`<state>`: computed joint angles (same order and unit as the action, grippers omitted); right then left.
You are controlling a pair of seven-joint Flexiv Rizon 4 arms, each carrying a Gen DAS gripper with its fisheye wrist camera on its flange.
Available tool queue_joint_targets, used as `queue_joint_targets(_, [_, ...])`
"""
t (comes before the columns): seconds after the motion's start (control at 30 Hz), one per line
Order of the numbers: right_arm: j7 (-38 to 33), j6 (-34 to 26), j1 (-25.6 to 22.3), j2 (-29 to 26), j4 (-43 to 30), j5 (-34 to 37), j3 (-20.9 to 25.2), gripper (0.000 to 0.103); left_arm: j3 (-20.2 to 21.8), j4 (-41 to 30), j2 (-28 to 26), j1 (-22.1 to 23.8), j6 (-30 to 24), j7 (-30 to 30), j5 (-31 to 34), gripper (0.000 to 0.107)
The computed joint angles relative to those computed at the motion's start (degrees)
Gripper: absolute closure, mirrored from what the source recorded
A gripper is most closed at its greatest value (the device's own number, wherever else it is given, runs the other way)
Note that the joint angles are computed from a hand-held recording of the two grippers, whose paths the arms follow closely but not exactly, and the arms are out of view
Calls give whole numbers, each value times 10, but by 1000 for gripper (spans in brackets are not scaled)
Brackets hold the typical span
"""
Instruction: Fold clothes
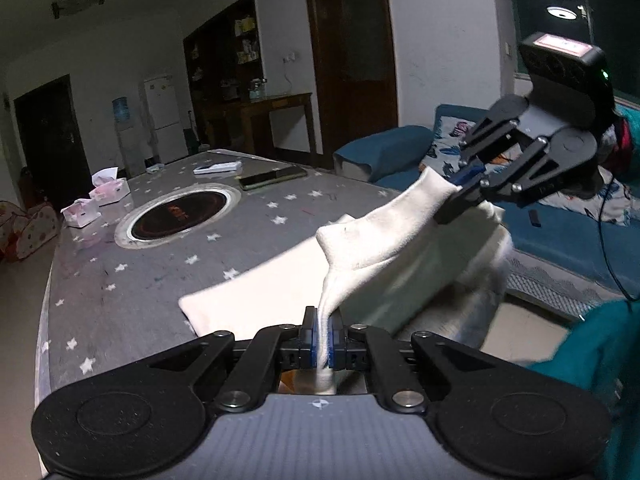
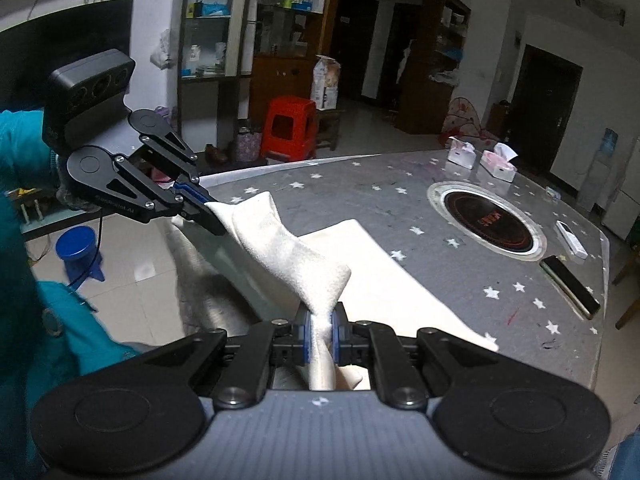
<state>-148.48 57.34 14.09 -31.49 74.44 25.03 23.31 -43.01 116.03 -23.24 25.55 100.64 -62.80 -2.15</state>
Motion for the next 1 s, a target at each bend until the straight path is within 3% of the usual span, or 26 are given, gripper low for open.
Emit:
queue_joint_targets(0.17, [33,-12,18,-51,-76,-26,-19,95,51,-79,-40,-48,-39,30,-23,102])
queue_joint_targets(0.43, [111,-66,61,-183,-266,-107,-59,95,198,-254,-121,-173,-152,80,-77,102])
queue_joint_targets(0.6, [173,-119,92,-282,-410,-152,-93,95,315,-376,-192,-260,-224,57,-95,102])
queue_joint_targets(0.7, [219,-136,107,-335,-478,-169,-114,94,364,-429,-227,-294,-253,38,-104,101])
queue_joint_targets(0.87, [287,-116,117,-379,-516,-180,-135,92,407,-484,-263,-321,-280,3,-96,99])
queue_joint_targets(1.0, [333,-128,116,-404,-557,-179,-133,89,407,-518,-280,-320,-298,1,-89,99])
